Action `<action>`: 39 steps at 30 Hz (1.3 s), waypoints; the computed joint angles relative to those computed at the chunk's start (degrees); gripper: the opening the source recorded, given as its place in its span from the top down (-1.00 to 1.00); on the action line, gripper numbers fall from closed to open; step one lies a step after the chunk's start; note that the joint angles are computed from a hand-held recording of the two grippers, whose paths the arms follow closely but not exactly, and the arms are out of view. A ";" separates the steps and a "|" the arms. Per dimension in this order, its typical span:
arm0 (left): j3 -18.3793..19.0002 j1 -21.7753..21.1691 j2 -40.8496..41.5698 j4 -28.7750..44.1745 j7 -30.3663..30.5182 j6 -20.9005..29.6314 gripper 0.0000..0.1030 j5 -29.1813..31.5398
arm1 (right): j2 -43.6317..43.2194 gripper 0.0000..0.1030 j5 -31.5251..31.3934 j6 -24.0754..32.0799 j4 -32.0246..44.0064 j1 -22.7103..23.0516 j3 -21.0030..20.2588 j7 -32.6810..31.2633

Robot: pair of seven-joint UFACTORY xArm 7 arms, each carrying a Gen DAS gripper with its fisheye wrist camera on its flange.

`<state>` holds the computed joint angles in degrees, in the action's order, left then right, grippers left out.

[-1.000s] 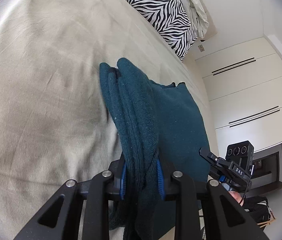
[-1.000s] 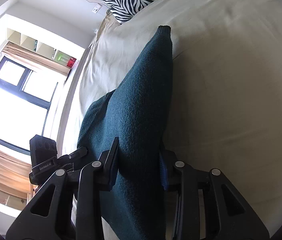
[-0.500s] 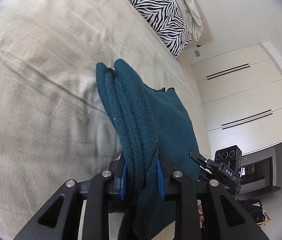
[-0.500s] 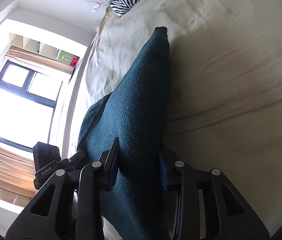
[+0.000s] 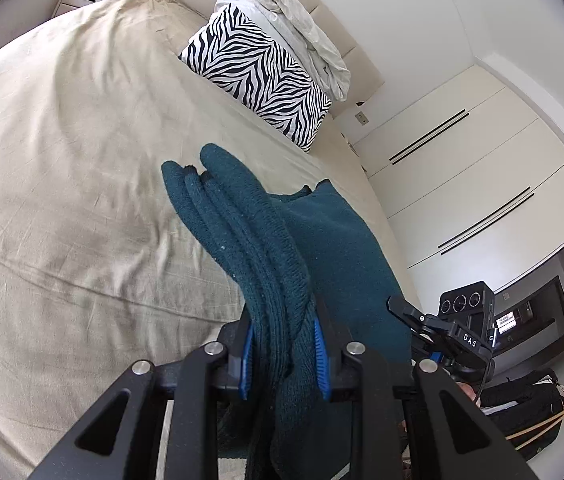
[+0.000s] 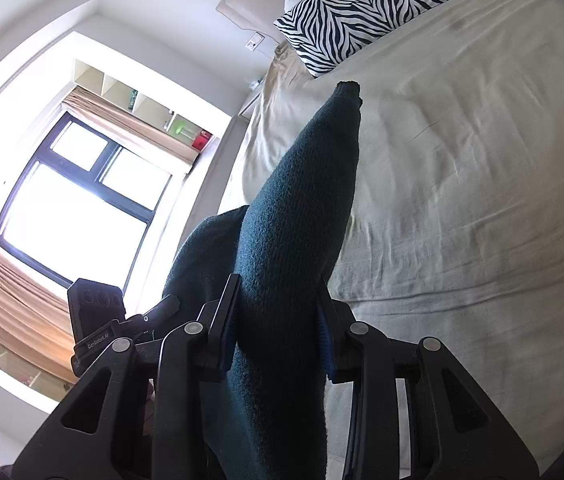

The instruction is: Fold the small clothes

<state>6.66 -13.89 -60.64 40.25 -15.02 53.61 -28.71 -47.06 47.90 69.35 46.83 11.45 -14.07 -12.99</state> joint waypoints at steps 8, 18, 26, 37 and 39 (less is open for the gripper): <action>0.94 -2.70 13.84 -0.83 9.13 -13.64 0.48 -0.55 | 12.67 0.39 7.70 -10.01 1.00 0.50 -2.33 -8.86; 3.03 -4.84 25.92 -8.26 17.73 -24.65 0.33 -11.97 | 30.23 0.27 14.15 -10.24 0.30 -5.63 0.10 -20.78; -5.89 4.59 12.68 -11.74 5.45 -18.95 0.04 0.63 | 15.23 0.14 0.97 -15.11 -5.41 -13.23 4.59 -13.80; -27.68 11.79 -19.54 -9.73 -12.34 -2.58 -1.00 26.93 | -22.79 -0.29 -19.71 -16.60 -14.94 -18.42 6.93 -6.70; -29.68 12.70 -21.39 -6.65 -14.06 -0.06 -1.00 30.46 | -28.14 -0.50 -22.02 -18.05 -14.43 -18.10 8.21 -6.12</action>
